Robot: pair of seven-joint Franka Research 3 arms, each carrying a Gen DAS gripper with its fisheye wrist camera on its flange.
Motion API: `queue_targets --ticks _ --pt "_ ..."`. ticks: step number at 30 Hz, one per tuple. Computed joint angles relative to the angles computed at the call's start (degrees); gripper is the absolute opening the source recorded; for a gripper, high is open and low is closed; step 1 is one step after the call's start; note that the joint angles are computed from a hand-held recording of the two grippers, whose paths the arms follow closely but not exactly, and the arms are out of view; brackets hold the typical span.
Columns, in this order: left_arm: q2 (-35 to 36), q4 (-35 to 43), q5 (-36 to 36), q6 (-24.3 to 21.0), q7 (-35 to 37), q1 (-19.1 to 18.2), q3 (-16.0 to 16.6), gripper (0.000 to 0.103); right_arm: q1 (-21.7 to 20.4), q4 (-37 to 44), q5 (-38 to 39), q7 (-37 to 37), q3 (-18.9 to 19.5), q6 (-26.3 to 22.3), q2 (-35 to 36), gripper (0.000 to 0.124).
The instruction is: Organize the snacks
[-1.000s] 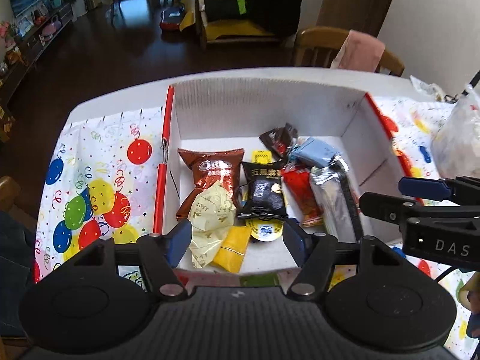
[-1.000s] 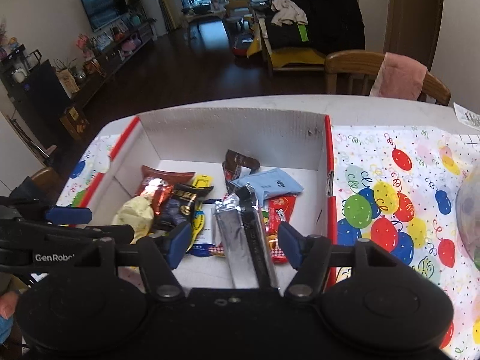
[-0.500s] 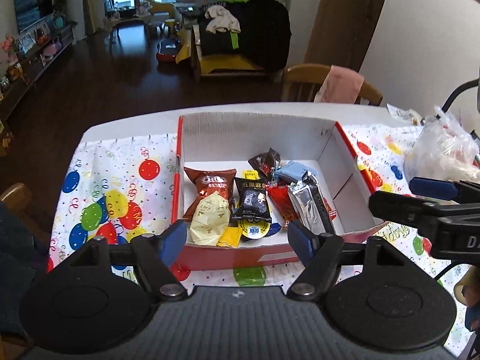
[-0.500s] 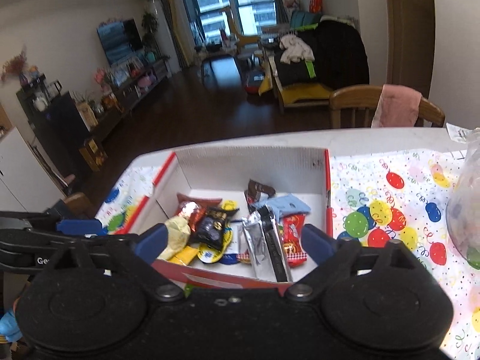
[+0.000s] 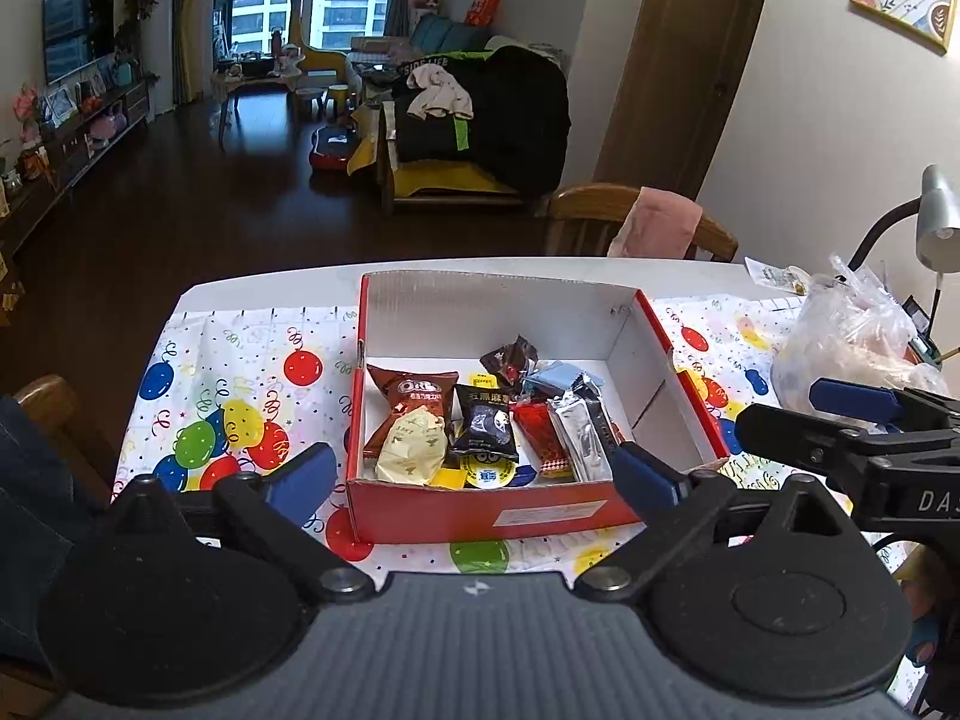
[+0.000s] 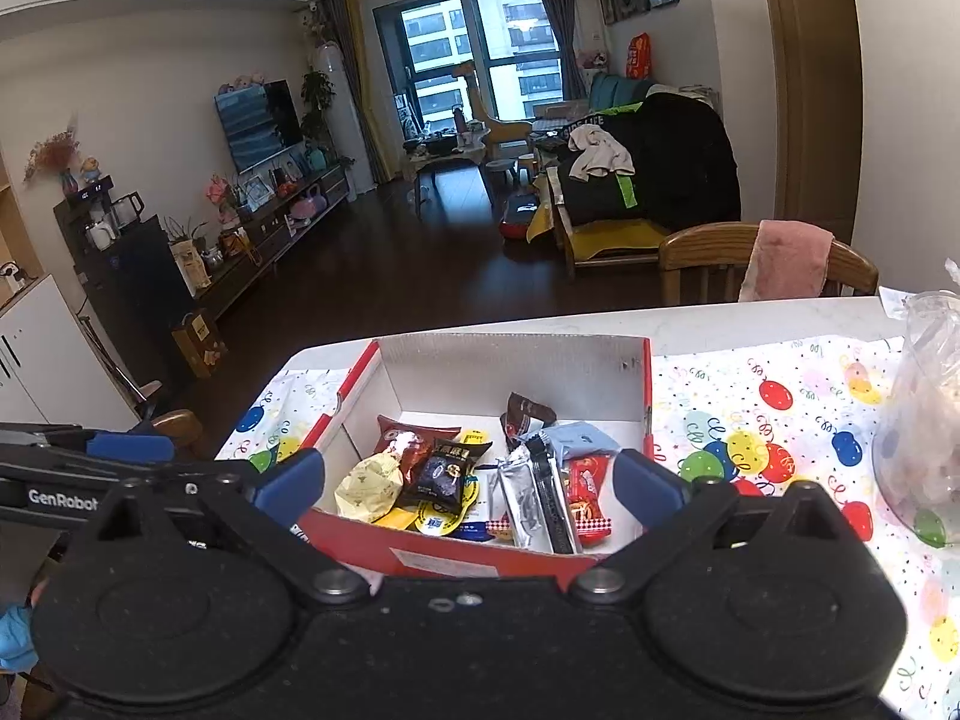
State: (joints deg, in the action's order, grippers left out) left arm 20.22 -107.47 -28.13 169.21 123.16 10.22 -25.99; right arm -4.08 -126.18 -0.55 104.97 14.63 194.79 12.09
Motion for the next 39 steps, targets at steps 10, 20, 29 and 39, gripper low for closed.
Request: queue_targets --ticks 10,20,29,39 --pt "-1.0 -1.5 -2.0 0.8 1.7 0.8 -1.0 0.099 0.4 -1.1 -0.7 1.1 -0.6 0.7 -0.7 0.103" --pt "-1.5 -2.1 -2.2 2.0 1.9 0.6 -0.9 0.099 1.0 -1.5 -1.6 2.3 -1.6 0.8 -1.2 0.103" --pt "-2.0 -2.7 -2.6 2.6 2.4 1.0 -1.7 0.099 1.2 -2.0 -2.2 2.9 -2.0 1.3 -1.4 0.103" --pt "-2.3 -2.9 -4.9 2.4 3.9 1.3 -2.1 0.099 0.9 -2.0 -3.1 3.8 -2.0 1.2 -1.4 0.103"
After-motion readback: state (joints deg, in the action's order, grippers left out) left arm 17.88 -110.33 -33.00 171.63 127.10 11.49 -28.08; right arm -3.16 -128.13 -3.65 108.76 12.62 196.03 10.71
